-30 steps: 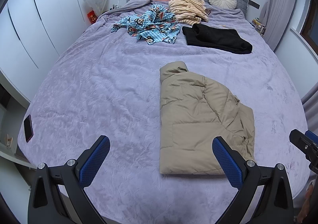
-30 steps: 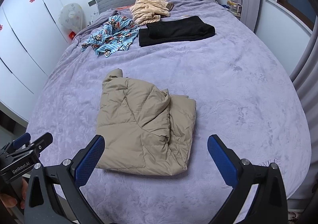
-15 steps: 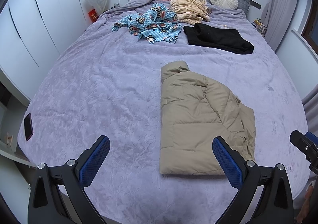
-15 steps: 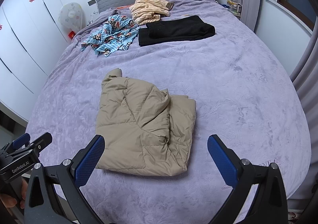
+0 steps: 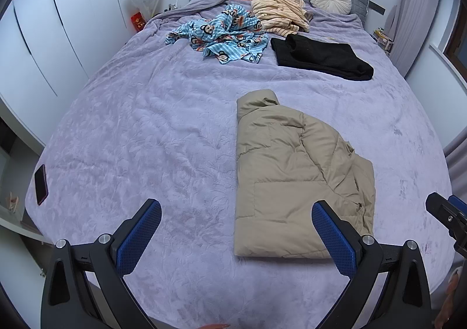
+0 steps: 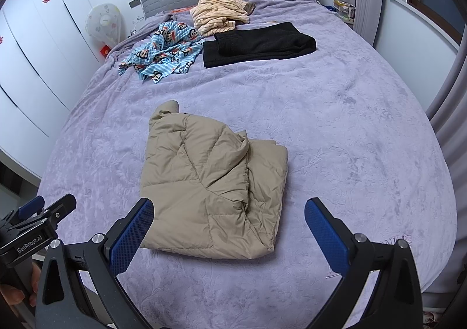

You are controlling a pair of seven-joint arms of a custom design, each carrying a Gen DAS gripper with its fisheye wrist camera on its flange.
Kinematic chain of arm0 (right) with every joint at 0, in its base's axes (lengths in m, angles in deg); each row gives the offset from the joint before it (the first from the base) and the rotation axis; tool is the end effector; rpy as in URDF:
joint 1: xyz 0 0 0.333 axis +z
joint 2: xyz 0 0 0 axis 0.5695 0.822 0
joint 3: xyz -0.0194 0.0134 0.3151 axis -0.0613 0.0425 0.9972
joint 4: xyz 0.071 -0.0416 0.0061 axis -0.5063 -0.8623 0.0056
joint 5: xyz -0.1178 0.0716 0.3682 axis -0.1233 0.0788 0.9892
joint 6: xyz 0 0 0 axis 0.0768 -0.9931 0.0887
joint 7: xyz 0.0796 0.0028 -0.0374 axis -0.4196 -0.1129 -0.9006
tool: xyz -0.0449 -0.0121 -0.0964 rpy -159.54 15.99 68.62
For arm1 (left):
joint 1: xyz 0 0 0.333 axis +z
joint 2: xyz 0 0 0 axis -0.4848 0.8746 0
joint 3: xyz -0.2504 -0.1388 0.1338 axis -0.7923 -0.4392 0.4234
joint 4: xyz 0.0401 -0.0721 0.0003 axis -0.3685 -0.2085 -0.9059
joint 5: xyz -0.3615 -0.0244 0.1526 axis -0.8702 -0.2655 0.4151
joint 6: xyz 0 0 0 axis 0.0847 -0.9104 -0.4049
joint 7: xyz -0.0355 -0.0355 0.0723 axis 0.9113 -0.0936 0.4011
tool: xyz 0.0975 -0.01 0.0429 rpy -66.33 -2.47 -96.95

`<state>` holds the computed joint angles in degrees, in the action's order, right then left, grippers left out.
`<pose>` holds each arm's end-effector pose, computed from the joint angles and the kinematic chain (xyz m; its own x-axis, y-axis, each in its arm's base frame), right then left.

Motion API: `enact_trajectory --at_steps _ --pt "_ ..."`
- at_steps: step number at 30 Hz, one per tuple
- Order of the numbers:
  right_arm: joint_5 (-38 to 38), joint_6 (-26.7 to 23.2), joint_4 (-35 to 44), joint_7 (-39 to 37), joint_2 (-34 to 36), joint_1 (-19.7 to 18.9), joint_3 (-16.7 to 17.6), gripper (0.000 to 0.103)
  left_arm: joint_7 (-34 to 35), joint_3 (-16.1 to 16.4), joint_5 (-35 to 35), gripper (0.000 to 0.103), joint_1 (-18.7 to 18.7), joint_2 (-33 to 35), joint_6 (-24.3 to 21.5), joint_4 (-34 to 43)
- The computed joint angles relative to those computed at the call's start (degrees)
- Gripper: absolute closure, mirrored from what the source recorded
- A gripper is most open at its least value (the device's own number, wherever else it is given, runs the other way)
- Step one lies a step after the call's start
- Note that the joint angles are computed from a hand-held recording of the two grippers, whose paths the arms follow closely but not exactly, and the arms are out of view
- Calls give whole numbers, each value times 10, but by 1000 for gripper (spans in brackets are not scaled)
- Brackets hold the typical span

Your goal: Fold large clothes

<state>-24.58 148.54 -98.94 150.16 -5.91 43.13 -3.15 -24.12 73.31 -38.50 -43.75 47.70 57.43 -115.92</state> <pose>0.5221 0.0998 0.7334 0.2139 -0.9641 -0.1577 -0.8430 -0.1006 -0.5284 0.4208 -0.2559 0.6913 0.3058 -0.9518 0.0240 -0.7977 -0.2699 -0.5393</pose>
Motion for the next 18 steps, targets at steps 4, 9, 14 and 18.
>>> enact_trajectory --at_steps 4,9,14,18 --pt "1 -4 4 -2 1 0 -1 0 0 1 0 0 0 0 0 0" --pt "2 -3 3 -3 1 -1 -1 0 -2 0 -2 0 -1 -3 -1 -5" --pt "2 -6 7 -3 2 -1 -2 0 -3 1 -3 0 -1 -4 1 -6" --pt "3 -3 4 -3 1 -1 -1 0 0 2 -3 0 0 -5 1 -7"
